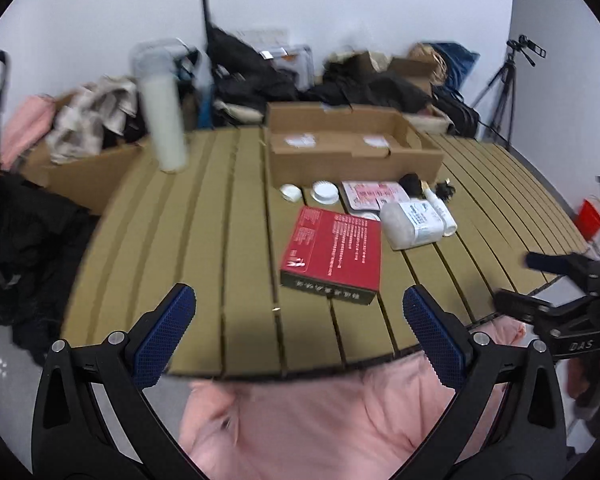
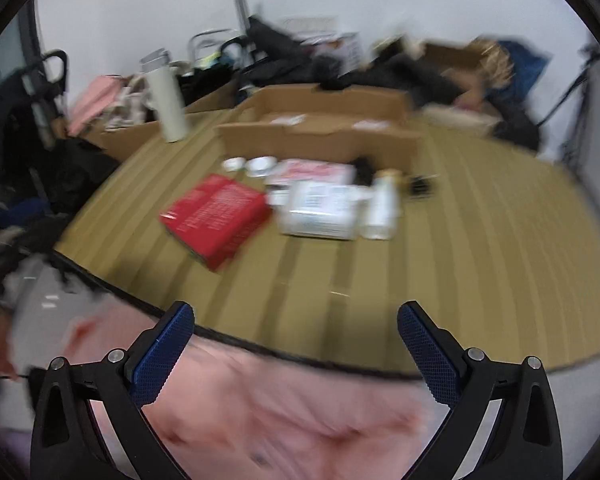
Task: Organize objects
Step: 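Grasp the red box with the left gripper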
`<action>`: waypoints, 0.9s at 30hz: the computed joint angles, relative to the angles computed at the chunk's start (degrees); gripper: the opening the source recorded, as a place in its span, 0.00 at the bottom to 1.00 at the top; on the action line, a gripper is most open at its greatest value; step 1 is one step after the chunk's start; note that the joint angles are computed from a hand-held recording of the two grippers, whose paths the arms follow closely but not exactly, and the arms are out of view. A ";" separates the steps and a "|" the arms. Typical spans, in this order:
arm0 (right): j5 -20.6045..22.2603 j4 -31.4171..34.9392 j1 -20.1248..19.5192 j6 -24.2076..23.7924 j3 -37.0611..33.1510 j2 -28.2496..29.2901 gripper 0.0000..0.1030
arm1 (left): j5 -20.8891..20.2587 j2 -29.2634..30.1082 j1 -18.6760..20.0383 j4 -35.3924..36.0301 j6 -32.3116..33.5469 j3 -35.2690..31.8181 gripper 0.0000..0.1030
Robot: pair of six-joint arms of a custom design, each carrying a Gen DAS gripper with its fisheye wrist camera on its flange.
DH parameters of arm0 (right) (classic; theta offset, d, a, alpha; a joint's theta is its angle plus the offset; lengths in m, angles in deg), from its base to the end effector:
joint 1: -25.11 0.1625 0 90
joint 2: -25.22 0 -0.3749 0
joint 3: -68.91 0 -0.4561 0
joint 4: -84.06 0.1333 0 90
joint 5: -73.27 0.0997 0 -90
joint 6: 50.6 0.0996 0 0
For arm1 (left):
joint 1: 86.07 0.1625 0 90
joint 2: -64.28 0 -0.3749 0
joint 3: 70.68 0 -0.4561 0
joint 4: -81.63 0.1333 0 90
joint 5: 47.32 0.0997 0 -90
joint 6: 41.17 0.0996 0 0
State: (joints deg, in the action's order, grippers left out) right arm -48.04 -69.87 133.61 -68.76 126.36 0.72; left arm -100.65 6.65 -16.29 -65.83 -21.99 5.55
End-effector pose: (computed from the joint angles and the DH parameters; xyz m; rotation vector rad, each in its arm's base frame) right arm 0.3480 -0.7832 0.0483 0.6054 -2.4482 0.6989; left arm -0.0820 -0.7805 0.3340 0.5412 2.3380 -0.8479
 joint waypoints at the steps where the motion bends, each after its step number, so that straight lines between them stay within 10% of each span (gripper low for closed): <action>1: 1.82 2.20 -0.49 1.35 -3.11 1.90 0.92 | -0.12 2.98 0.85 3.84 -0.06 -4.54 1.00; 9: 7.25 18.83 -2.61 11.18 -37.37 24.04 0.62 | -5.63 18.57 6.16 9.77 1.21 -25.18 0.96; 12: 10.53 24.05 -3.66 14.19 -44.74 28.27 0.61 | -9.15 20.54 7.27 19.90 -4.63 -29.50 0.63; 16: 13.98 23.61 -4.47 13.79 -42.31 26.90 0.43 | -15.11 17.49 7.72 18.95 -8.25 -24.06 0.47; 27: 17.37 19.97 -5.92 14.31 -34.81 22.42 0.43 | -16.89 14.74 7.56 18.38 -12.99 -19.58 0.41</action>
State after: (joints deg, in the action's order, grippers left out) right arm -30.66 -49.90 127.69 -54.45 91.56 23.14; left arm -117.54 21.39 -8.73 -47.45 -34.99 -14.03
